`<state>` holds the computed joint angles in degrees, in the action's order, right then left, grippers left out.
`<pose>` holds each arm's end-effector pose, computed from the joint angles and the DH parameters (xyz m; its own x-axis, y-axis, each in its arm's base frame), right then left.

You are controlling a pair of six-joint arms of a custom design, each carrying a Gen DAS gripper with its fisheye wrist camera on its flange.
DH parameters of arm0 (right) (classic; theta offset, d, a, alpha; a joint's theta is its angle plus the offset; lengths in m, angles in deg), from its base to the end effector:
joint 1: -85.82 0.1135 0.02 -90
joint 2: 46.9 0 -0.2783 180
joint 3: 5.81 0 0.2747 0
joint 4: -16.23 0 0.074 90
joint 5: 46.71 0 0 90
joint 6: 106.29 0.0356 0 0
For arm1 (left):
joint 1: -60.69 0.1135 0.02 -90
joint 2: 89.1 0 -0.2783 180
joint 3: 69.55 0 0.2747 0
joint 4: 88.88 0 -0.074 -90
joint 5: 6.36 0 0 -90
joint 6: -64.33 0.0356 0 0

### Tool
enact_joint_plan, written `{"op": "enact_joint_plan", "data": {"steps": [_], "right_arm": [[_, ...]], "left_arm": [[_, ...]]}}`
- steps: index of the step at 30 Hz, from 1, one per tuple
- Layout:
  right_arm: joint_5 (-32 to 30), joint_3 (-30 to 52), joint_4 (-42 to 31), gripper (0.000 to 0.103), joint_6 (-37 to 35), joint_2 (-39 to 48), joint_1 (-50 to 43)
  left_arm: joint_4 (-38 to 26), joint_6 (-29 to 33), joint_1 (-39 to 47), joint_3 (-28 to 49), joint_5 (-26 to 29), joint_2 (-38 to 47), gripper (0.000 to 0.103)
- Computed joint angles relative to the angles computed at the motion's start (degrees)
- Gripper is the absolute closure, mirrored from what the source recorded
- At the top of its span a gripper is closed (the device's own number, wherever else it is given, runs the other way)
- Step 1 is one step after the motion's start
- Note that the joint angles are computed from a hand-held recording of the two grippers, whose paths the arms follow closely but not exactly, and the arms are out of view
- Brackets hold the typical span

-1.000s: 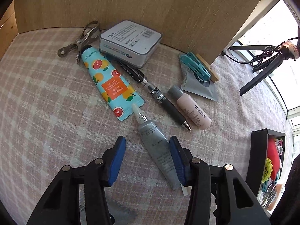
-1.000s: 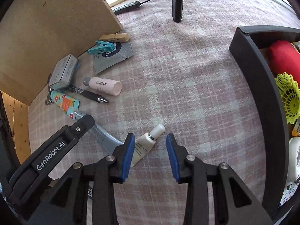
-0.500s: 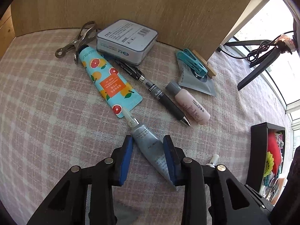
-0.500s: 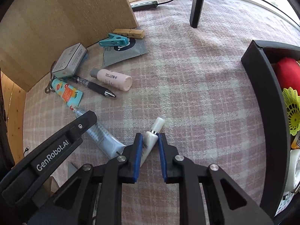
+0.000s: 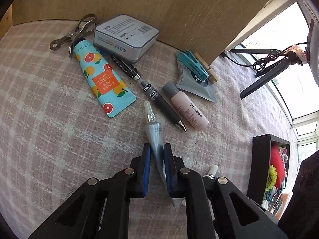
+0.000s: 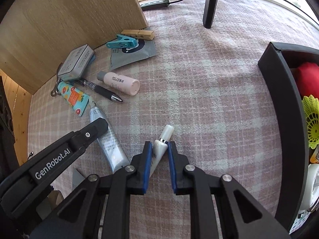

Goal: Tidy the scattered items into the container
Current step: 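Grasp the grey tube with the left tool while the right tool grasps the white cream tube, then carry both tubes over the black tray and open both tools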

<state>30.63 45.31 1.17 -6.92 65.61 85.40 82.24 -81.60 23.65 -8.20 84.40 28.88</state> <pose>0.2836 0.0057 0.0237 -0.9664 0.1659 -0.1965 0.1147 0.9619 0.2484 0.2768 -0.2095 0.0301 -0.9095 -0.3513 -0.2222 -0.2618 0.8994 -0.3501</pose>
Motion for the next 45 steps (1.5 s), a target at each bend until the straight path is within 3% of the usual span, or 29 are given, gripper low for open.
{"op": "enact_joint_plan", "data": {"steps": [7,12,21,30,35,39,40,41,43,45], "right_arm": [[-3.6,-1.7,0.4,0.087,-4.2,-1.7,-5.5],[-6.5,-3.5,-2.1,0.087,-9.5,-6.8,-11.3],[-11.1,-2.3,-16.8,0.087,-25.0,-20.5,-27.3],[-15.9,9.2,-27.8,0.087,-38.1,-19.1,-50.8],[-15.3,16.2,-30.5,0.087,-40.7,-15.0,-57.9],[-14.4,20.0,-30.4,0.086,-40.9,-12.0,-60.5],[-13.6,20.4,-29.8,0.080,-40.5,-12.0,-60.7],[-12.8,20.7,-29.0,0.060,-40.1,-12.2,-60.9],[-14.2,19.8,-25.9,0.037,-39.0,-13.8,-62.7],[-14.7,19.1,-24.0,0.036,-39.0,-15.2,-63.7]], "left_arm": [[-1.4,-0.4,-1.8,-4.2,-1.2,-6.1,0.096],[-3.0,0.5,-5.8,1.5,-2.3,-5.2,0.096],[-8.1,3.8,-13.1,12.0,-2.4,-4.4,0.096],[-17.6,9.7,-22.7,31.7,-1.0,2.8,0.096],[-25.1,13.4,-27.0,47.1,0.0,10.3,0.096],[-34.2,17.5,-29.0,64.5,2.6,19.8,0.094],[-39.5,18.3,-29.5,71.2,2.1,23.3,0.080],[-43.8,18.5,-30.1,76.6,0.5,26.0,0.062],[-44.8,18.8,-30.7,78.9,-3.1,26.9,0.057],[-44.1,18.7,-30.6,77.2,-4.2,25.6,0.057]]}}
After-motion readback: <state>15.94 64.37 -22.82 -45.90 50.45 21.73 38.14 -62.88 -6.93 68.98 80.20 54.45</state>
